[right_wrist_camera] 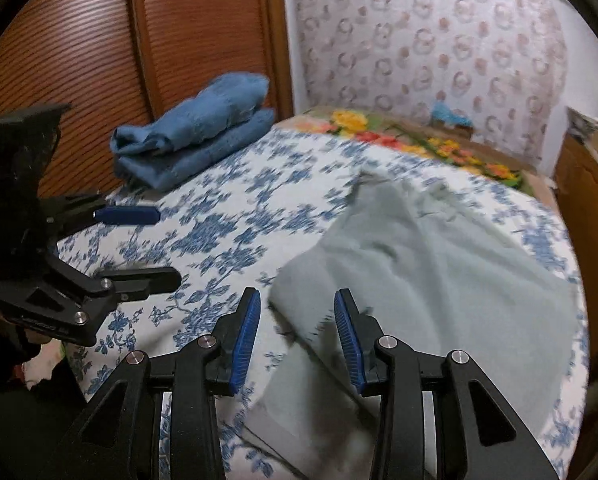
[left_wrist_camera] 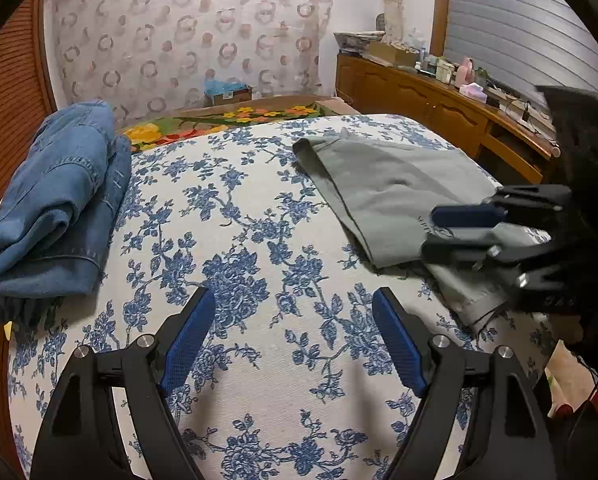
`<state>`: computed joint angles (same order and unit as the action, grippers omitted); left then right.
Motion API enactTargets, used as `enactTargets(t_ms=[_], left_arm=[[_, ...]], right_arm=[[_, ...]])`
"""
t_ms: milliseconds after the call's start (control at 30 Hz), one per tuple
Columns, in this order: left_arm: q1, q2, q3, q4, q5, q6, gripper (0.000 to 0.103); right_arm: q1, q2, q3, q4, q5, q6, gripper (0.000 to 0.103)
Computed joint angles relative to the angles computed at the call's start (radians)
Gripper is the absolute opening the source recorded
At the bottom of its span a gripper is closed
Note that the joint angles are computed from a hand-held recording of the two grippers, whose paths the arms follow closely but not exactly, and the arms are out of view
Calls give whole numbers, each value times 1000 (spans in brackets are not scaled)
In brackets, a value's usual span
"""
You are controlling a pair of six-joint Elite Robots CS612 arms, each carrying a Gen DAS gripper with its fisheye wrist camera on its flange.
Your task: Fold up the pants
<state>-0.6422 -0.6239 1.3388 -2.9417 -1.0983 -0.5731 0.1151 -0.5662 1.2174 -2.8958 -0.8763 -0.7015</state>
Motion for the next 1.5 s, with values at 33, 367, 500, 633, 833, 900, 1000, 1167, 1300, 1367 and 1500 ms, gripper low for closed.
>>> enactTargets(t_ms=[33,367,500,633,833,900,1000,1167,1300,1367,1500], left_arm=[[1,-1,3,-2,0,-2,81],[6,-10,30,-35,0,-11,81],[8,-9,25,-35,-3,1,81],[11,-4,12,-40,-15,27,81],[18,13,-32,-33,-38,63,81],[20,21,-52,-26,-50,75,81],[24,38,-94,-5,-67,97,81],[31,73,-177,51,-105,133,81],[39,111,-267,115,-130,169,81],[43,128,-306,141,-139,179,81],[52,174,-407,211,-157,200,81]], right_arm=[[4,3,-6,10,-15,-14,40],[36,32,-73,78,-109,-69,40],[49,36,-67,26,-145,-77,28],[46,41,-76,18,-137,-49,7],[10,35,-79,-8,-25,58,7],[-3,32,-81,-35,-6,87,7],[-21,34,-96,-64,0,125,7],[-45,52,-141,-66,-16,174,7],[-54,78,-193,-47,-47,197,7],[-58,95,-224,-30,-53,216,7],[-62,112,-261,-2,-59,238,7]])
